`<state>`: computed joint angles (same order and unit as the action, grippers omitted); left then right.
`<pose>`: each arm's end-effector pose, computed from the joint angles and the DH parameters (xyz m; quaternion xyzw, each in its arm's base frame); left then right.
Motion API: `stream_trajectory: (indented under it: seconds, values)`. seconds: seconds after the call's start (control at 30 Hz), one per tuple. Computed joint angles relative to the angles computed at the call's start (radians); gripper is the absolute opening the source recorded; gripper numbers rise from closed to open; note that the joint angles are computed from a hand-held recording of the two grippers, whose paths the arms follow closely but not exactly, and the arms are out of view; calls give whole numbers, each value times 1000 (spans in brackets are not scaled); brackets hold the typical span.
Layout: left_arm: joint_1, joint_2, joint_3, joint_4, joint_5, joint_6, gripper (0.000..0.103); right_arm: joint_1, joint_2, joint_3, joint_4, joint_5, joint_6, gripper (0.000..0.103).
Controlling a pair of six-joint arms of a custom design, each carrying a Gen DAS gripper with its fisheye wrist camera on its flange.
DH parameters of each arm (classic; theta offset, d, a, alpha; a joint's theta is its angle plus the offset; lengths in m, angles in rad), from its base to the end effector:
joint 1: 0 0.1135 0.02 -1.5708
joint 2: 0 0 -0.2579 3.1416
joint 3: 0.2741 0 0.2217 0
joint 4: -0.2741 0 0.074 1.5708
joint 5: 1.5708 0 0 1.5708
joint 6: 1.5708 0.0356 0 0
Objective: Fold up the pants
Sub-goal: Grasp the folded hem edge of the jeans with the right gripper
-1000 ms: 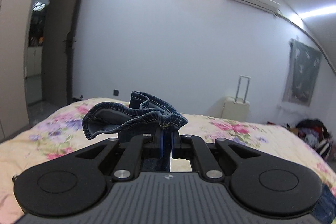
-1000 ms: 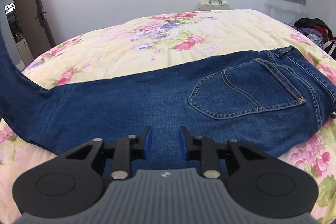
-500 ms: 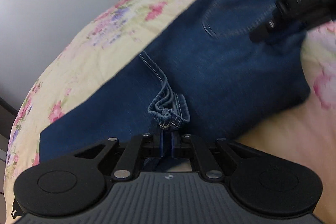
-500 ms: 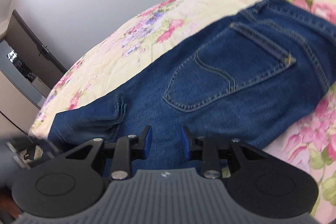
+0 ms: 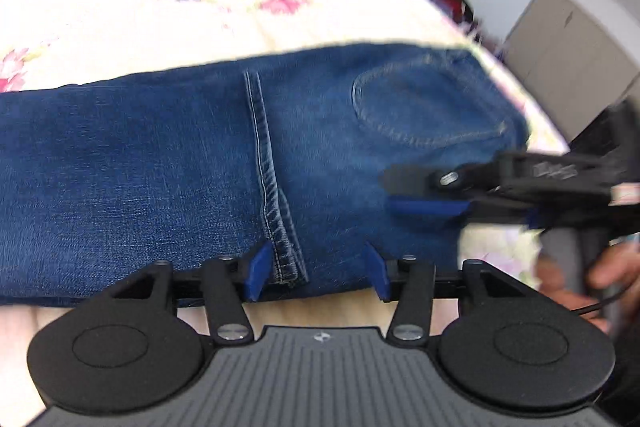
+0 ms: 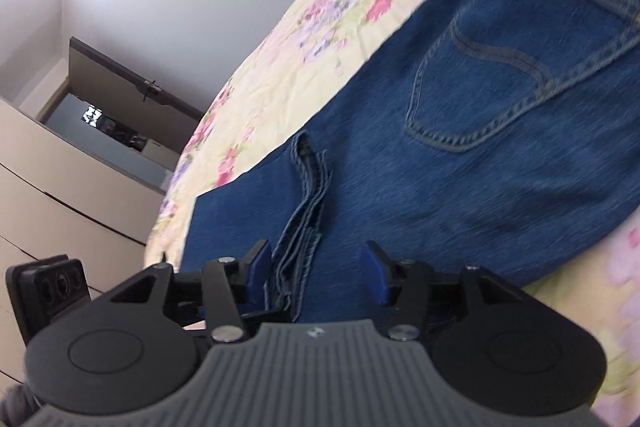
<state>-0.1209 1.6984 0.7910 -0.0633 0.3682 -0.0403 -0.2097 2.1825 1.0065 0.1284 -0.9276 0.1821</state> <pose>0.2884 -0.0479 0.1496 0.0919 0.9362 -0.1977 0.2755 0.3514 -0.0457 0.0681 0.0547 0.8699 0.4289 0.2372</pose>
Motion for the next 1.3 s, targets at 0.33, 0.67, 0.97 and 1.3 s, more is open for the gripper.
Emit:
stream_trajectory:
  seconds: [0.33, 0.67, 0.97, 1.3]
  values:
    - [152, -21, -87, 216, -209, -160, 52, 105, 200, 305, -193, -106, 167, 76]
    - [141, 78, -170, 459, -328, -200, 52, 207, 378, 602, -384, -72, 315, 62]
    - [292, 114, -199, 601, -140, -235, 52, 214, 341, 491, -180, -46, 549, 17]
    - [432, -45, -298, 713, -139, -283, 52, 374, 1, 559, -454, 331, 197, 13]
